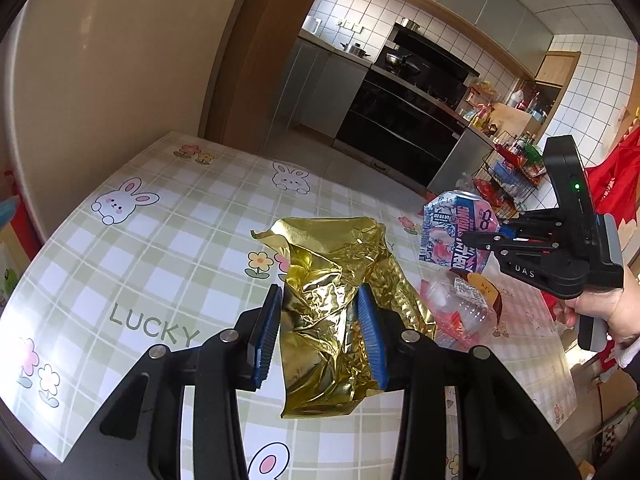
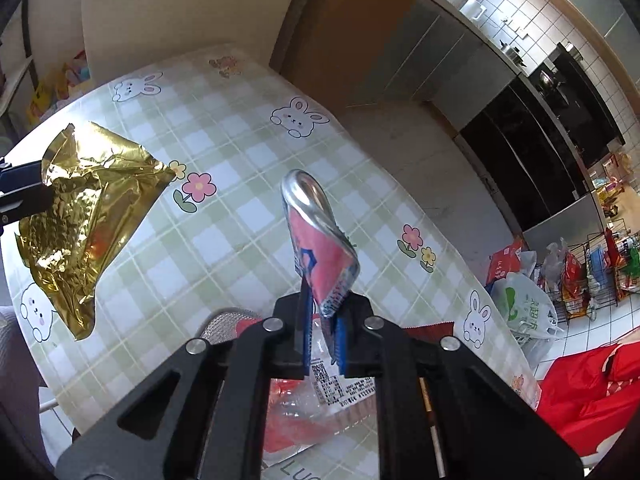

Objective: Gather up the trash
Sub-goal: 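Carry the gold foil over the bin with the left tool while the right tool lifts the can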

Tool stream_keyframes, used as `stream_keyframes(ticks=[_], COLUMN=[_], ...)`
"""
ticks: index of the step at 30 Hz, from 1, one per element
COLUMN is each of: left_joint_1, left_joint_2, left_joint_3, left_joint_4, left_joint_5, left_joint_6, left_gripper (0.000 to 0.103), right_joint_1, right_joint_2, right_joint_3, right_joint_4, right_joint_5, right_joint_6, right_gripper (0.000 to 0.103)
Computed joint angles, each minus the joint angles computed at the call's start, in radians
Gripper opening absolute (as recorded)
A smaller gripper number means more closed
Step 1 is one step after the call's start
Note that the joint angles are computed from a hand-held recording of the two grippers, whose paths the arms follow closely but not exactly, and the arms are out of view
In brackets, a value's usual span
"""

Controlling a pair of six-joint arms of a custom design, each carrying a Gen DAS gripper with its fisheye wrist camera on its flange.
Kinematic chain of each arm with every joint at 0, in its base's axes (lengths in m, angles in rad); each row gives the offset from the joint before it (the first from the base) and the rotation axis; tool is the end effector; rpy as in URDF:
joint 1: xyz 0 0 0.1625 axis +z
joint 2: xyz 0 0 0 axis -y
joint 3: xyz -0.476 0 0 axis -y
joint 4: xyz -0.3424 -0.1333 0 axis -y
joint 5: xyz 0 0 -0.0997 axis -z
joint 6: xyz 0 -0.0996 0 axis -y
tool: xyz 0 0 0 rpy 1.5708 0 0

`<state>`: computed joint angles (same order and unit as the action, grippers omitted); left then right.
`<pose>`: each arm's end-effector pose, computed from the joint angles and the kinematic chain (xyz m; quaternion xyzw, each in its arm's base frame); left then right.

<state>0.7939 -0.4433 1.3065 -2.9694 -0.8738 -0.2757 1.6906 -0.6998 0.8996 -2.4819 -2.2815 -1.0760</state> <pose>-0.4043 -0.6925 0.0917 0.1373 0.9005 -0.3804 0.1599 0.1664 -0.8104 0.4090 0.3946 -0.7946 0.1398 0.4398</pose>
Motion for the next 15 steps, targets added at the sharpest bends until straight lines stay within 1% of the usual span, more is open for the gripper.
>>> stream_keyframes(ticks=[8, 13, 15], left_joint_1=[-0.065, -0.112, -0.131], left_joint_2=[-0.02, -0.044, -0.052], left_joint_3=[0.001, 0.035, 0.046], left_joint_4=[0.002, -0.012, -0.016], left_joint_5=[0.037, 0.052, 0.057], left_joint_6=[0.026, 0.04, 0.048], left_gripper=[0.038, 0.038, 0.038], right_joint_1=[0.02, 0.023, 0.022], right_joint_2=[-0.134, -0.253, -0.305], right_joint_3=[0.147, 0.28, 0.329], right_joint_4=[-0.05, -0.1, -0.113], right_joint_5=[0.037, 0.073, 0.096], right_joint_6=[0.047, 0.064, 0.089], right_gripper=[0.012, 0.012, 0.012])
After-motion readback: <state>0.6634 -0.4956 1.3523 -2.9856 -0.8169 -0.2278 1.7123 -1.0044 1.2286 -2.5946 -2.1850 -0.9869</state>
